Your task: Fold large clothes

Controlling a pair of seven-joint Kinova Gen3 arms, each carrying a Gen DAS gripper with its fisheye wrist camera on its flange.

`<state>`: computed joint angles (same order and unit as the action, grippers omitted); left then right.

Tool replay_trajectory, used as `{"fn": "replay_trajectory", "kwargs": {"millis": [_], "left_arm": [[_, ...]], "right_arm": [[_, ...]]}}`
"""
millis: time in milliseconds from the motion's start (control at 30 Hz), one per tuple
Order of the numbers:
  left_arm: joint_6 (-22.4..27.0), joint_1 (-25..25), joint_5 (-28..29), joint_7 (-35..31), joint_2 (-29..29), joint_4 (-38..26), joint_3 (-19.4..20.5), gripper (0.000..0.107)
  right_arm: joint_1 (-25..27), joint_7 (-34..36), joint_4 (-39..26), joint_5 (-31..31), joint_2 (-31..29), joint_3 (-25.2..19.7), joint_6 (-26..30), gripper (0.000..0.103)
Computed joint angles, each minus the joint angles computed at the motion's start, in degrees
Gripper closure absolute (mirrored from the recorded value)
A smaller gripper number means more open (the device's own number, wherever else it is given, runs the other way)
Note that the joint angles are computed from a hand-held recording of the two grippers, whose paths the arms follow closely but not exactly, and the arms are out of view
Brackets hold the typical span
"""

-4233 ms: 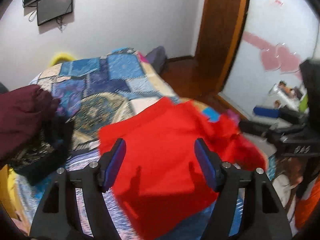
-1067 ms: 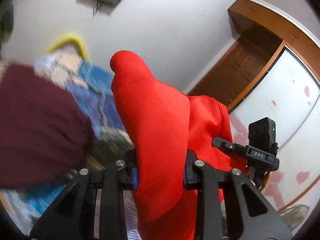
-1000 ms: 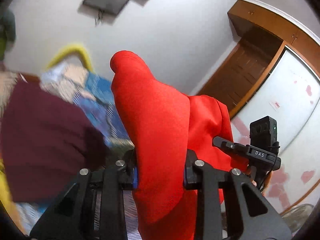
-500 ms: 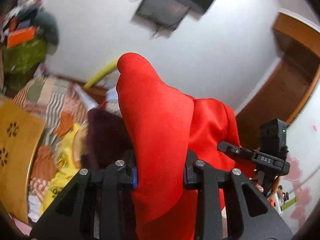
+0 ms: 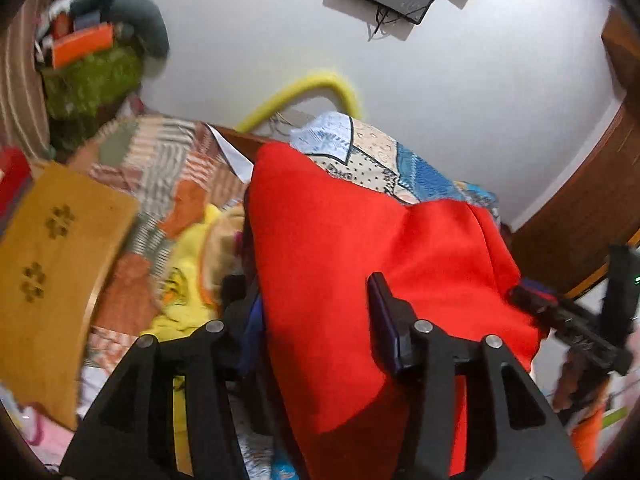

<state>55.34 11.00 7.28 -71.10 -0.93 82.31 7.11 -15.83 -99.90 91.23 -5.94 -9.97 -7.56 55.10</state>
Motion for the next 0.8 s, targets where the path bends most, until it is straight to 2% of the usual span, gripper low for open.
{"fn": "replay_trajectory", "kwargs": {"millis": [200, 433, 633, 800], "left_arm": [[2.9, 2.4, -8.1, 5.5, -5.1, -0.5, 3.6, 0.057], [7.0, 2.5, -18.6, 13.1, -15.6, -3.0, 13.4, 0.056], [10.6, -3.4, -22.2, 15.0, -24.5, -7.0, 25.2, 0.056], [11.3, -11.0, -22.1, 15.4, -33.3, -7.4, 32.5, 0.056]], "right_arm": [[0.4, 0.4, 0.7, 0.7, -5.7, -0.3, 0.3, 0.06], [0.8, -0.1, 0.6, 0.7, -17.1, -2.1, 1.3, 0.06], [3.0, -1.0, 1.4, 0.3, -27.9, -4.6, -0.2, 0.06], [4.6, -1.6, 3.9, -0.5, -35.9, -6.4, -2.1, 0.06]]}}
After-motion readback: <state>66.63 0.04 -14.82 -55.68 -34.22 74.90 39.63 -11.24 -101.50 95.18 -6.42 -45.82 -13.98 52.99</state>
